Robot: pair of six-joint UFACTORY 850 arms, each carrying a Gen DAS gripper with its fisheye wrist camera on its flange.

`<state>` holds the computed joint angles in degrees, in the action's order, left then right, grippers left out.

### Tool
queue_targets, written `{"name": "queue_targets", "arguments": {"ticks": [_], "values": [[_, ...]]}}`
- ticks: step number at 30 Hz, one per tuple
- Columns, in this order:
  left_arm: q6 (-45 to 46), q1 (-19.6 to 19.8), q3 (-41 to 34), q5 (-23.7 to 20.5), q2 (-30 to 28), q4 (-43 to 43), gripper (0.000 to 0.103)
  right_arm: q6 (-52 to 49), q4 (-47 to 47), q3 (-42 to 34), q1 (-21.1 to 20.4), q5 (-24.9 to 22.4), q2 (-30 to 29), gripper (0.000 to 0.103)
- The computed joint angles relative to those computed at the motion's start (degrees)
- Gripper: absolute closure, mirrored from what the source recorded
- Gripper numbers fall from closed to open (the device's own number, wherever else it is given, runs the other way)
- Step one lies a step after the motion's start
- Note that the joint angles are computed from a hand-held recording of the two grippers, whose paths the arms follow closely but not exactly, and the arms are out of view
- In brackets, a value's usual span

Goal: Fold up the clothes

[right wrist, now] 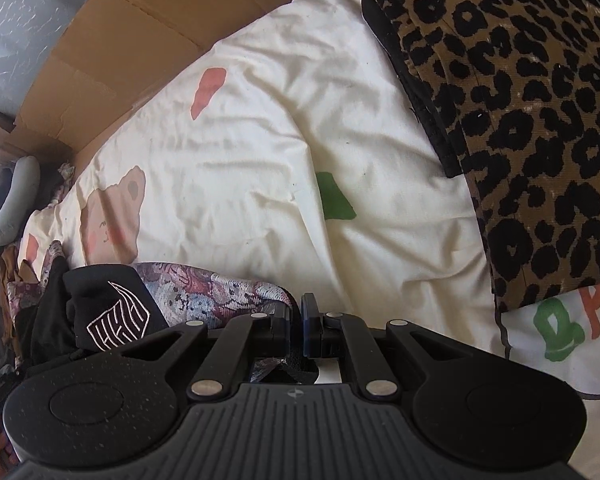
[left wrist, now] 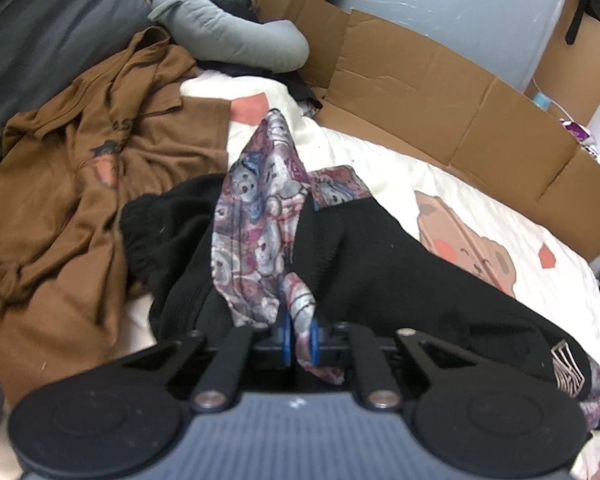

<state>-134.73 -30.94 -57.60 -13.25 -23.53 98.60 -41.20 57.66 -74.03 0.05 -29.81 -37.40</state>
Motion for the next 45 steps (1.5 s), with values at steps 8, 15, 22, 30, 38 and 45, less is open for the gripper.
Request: {"name": "queue_targets", "arguments": {"ticks": [8,15,22,30,38,45], "values": [[0.9,-1.1,6.3,1.6,5.9,-2.4,0.096,1.8,-2.9,-0.6,0.2,-1.9,-0.5,0.099],[7.7,-1.2,11.0,2.6,10.5,-10.2,0.096,2.4,-6.0,-0.6,0.9,-1.9,0.4,0.063],[24.4,-1.7,15.2,1.5,14.4,-28.9,0.097,-5.0,-1.3,-0.9,1.6,-1.7,1.3,0.058],[37.0,-2.2,19.0,-1.4,18.7,-44.7,0.097,-10.4,2.1,-3.3,3.8,-2.7,0.0,0.058],[38.7,-2.2,21.4,-6.3,22.6,-49.8,0.097,-14.8,4.8,-6.8,6.6,-4.3,-2.5,0.058],[39.4,-1.8,22.0,-10.4,24.7,-52.4,0.097,-15.2,2.9,-10.6,10.4,-5.6,-6.9,0.058]]}}
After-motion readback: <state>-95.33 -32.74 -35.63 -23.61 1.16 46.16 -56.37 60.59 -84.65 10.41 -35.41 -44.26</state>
